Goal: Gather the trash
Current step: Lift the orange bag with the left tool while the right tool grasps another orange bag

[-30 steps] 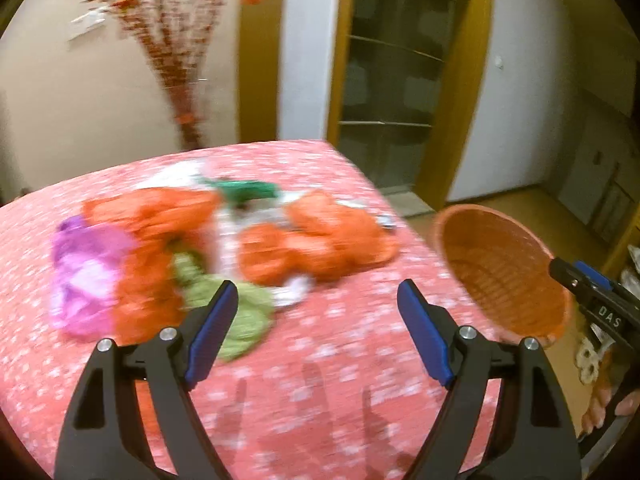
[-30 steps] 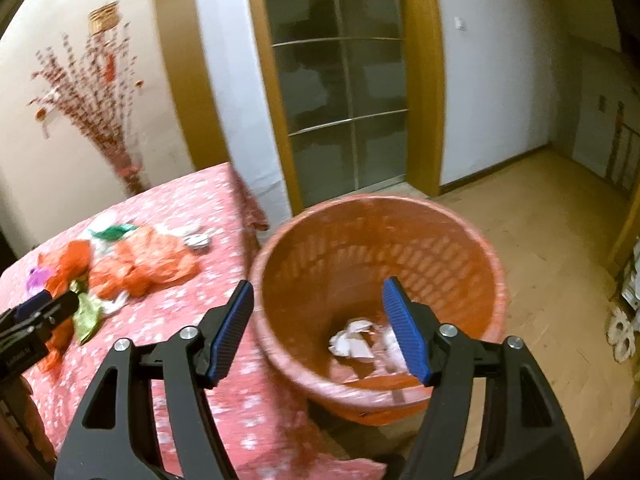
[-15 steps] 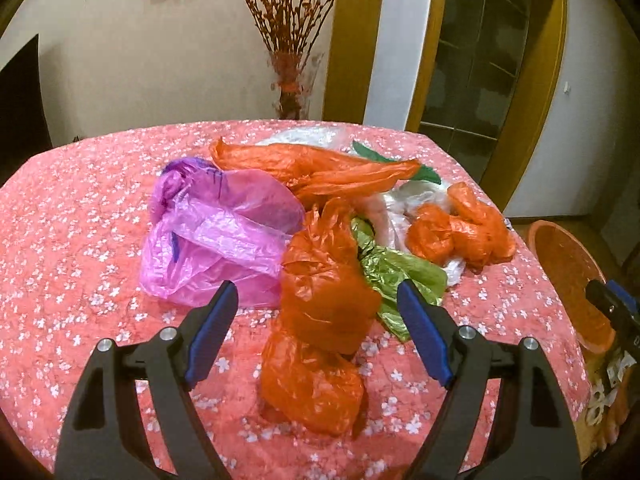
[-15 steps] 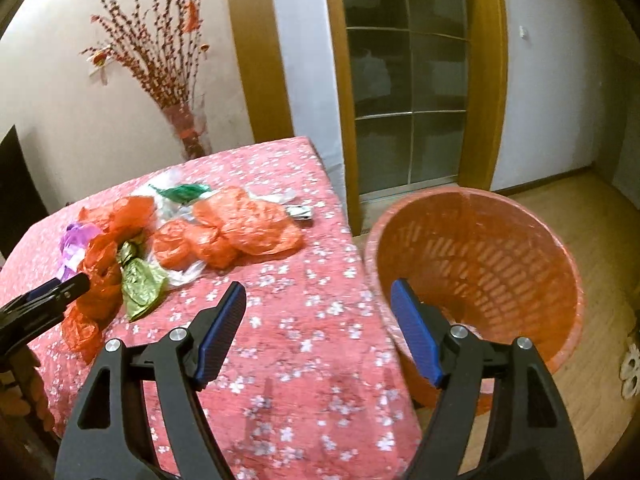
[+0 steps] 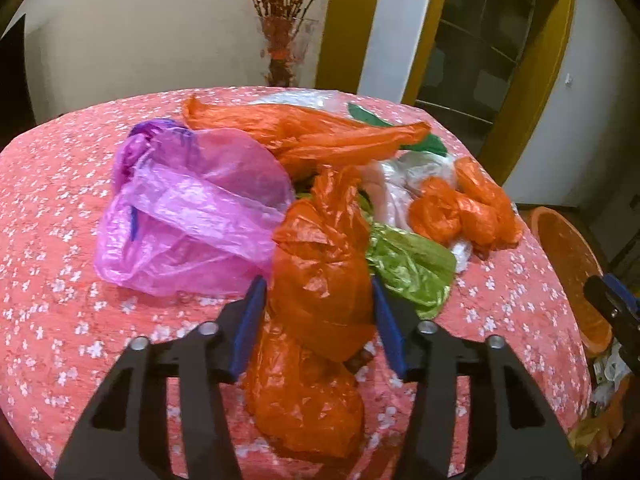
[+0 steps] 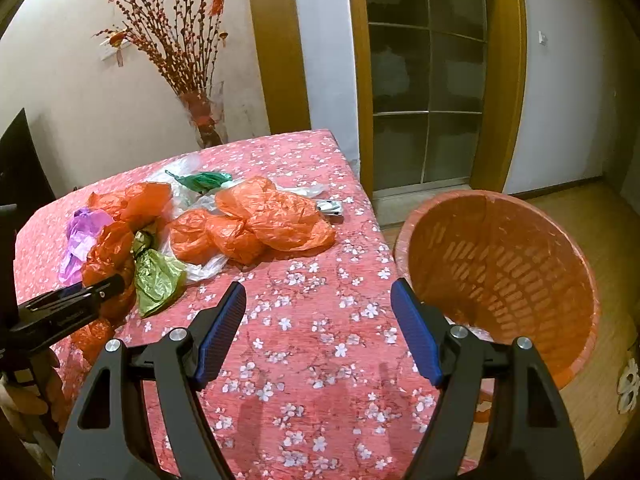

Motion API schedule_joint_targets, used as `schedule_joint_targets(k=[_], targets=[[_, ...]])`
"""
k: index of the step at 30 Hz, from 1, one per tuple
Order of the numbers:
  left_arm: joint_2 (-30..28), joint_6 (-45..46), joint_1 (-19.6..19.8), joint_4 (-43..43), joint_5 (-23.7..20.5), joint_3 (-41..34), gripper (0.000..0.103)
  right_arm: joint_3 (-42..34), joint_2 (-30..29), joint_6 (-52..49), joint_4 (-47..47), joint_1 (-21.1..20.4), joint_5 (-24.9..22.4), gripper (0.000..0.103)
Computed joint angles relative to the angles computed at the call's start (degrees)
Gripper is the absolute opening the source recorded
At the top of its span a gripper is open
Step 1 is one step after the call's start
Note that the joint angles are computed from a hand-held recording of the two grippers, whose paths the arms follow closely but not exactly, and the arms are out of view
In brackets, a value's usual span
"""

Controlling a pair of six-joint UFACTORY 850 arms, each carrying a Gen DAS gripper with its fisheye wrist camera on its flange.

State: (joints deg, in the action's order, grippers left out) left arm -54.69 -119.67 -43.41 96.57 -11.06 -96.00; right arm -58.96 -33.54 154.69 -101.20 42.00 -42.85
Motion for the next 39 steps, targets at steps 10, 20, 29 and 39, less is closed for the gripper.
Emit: schedule_joint_targets(k=[10,20,29,39], targets=[[3.9,-22.7,-0.1,22.6,-1.8,5.4,0.041,-2.1,-1.1,-1.3,-1.1,-1.0,0.6,0.074],[8.9,-35.5,0.9,33.8,-7.4,10.5,0.041,-10.7,-5.9,-2.6,-5.4,-6.0,8.7,0.055],[8.4,-36.9,2.3,34.6,-6.8,9.4,0.041,-17.9,-10.6,-8.2,-5.2,-7.1,15.7,0.038],[7.3,-39.5,2.8,37.5,-5.5,8.4,0.041,-22.1,-13.7,-22.0,5.4,-6.9,15.9,0.038]])
